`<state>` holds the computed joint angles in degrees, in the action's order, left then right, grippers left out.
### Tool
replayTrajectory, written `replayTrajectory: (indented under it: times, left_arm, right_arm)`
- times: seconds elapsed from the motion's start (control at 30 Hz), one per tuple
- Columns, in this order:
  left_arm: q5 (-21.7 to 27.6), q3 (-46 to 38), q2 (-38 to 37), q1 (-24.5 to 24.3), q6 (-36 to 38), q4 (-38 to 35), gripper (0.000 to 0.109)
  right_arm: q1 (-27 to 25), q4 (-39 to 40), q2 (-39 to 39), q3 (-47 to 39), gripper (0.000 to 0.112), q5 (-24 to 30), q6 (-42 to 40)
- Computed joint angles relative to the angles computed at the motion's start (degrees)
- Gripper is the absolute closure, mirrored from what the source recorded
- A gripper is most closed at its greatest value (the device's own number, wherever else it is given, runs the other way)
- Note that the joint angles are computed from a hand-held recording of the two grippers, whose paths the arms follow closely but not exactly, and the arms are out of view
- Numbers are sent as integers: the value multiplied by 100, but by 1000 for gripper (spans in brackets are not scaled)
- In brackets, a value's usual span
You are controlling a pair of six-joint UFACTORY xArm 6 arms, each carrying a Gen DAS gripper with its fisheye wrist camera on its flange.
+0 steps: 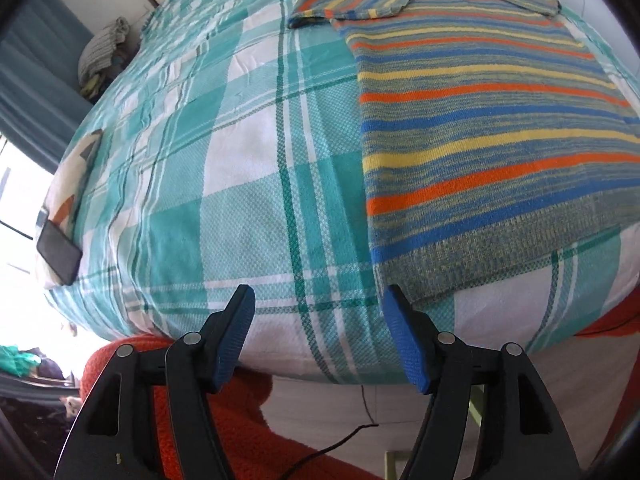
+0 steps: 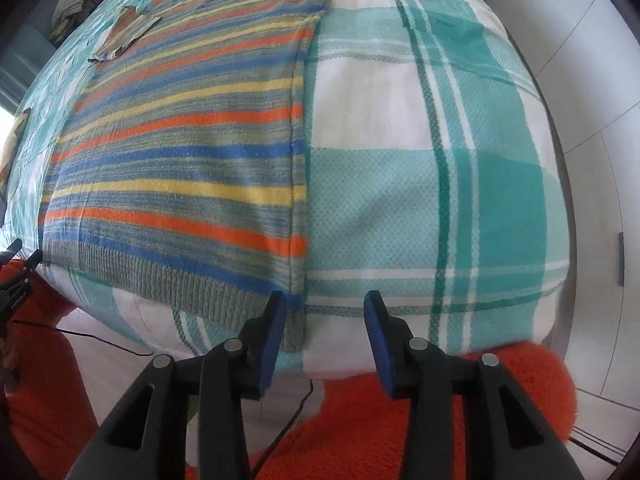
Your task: Fold small clothes
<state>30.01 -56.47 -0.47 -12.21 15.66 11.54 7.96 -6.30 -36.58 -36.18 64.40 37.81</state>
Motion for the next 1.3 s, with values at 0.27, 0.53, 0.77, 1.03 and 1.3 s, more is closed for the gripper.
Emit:
replayTrajectory:
  times: [0.27, 0.53, 0.77, 1.03, 1.3]
  left_arm:
    - [-713, -1141, 886, -458, 440, -2433, 24]
    - [-639, -902, 1214, -735, -8, -1336, 28]
    - [-322, -1178, 1375, -565, -79, -1612, 24]
    - [-335, -1162, 1350, -617, -336, -1394, 26]
    - [-377, -1051, 1244, -615, -577, -989, 26]
  right_arm:
    - [-1052, -2256, 1549, -1996, 52, -1369, -1813]
    - [-1023, -1541, 5055, -4006, 54, -3009, -2901]
    - [-1980, -1004, 4225, -3165, 108, -3990, -1543]
    - [-3659, -676, 2724, -1977, 108, -3444, -418]
    - [-3971, 54, 2512, -1290, 109, -3280, -104]
